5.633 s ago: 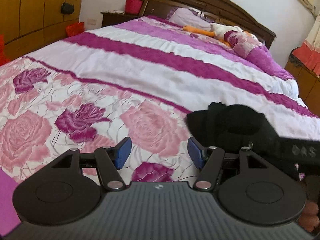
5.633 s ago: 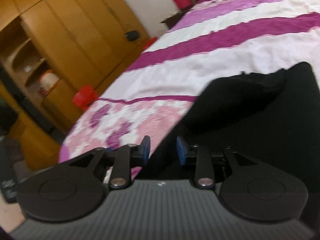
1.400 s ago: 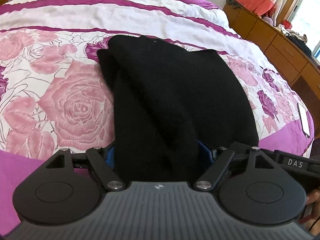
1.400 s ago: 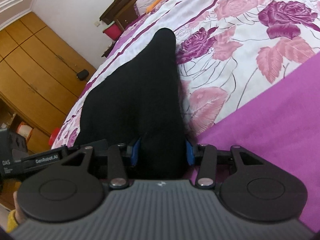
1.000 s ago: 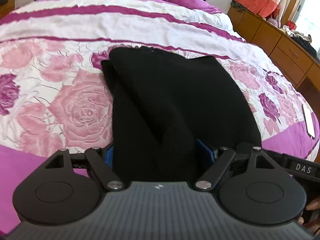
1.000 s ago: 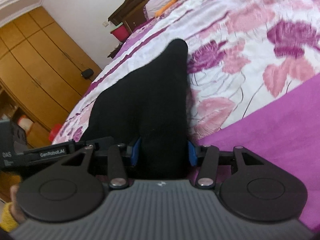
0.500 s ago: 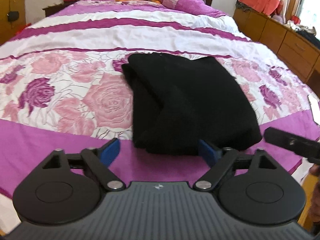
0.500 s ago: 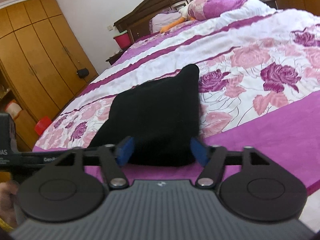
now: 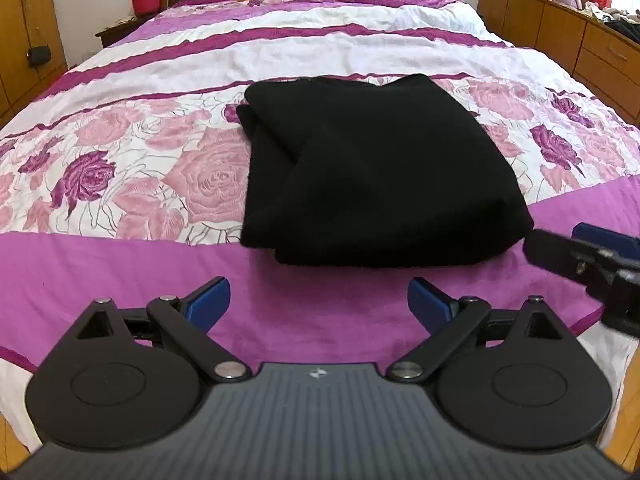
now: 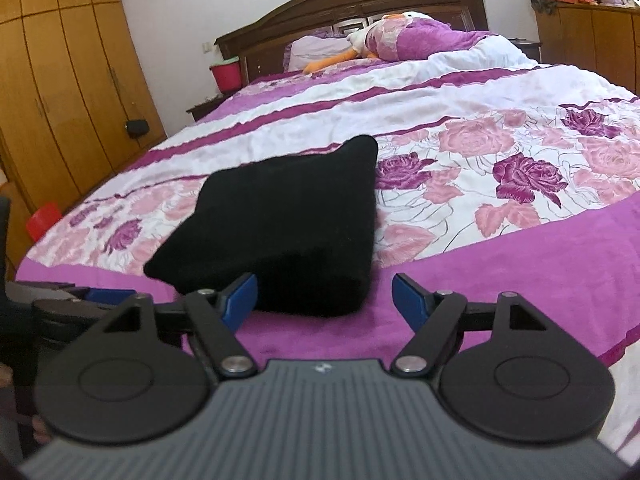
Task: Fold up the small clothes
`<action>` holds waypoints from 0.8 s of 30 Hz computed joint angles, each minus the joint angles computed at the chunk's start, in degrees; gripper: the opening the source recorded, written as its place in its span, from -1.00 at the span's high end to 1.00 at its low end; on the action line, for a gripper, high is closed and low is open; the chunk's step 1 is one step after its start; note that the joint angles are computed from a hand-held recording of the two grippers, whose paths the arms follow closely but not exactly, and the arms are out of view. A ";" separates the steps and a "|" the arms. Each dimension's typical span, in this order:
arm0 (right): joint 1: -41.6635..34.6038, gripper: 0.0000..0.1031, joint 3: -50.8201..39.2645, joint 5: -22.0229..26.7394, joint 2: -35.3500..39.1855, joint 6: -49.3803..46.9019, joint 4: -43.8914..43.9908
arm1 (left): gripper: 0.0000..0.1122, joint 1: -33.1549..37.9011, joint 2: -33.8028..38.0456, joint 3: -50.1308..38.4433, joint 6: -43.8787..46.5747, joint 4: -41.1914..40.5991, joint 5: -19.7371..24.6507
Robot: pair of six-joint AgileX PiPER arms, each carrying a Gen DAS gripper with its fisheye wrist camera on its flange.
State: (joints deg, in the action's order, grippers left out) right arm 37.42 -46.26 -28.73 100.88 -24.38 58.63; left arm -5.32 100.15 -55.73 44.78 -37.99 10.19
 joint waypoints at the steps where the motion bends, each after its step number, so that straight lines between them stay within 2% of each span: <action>1: 0.09 -0.47 -0.20 0.08 0.30 -0.17 0.18 | -0.74 -0.18 -0.02 0.24 -0.50 0.45 -0.43; 12: 0.09 -0.47 -1.70 1.79 2.03 -1.79 2.34 | -0.74 -1.11 -0.11 1.22 -10.73 9.81 -4.13; 18: 0.12 -0.47 -2.47 2.99 2.54 -2.84 3.76 | -0.74 -1.09 -0.88 2.51 0.51 -1.14 -5.56; 22: 0.26 -0.47 -2.83 3.46 2.75 -3.59 4.26 | -0.74 -1.00 -0.92 2.63 2.11 -2.81 -5.83; 24: 0.29 -0.47 -2.95 3.59 2.82 -3.73 4.41 | -0.74 -1.02 -0.87 2.53 0.02 -0.93 -5.65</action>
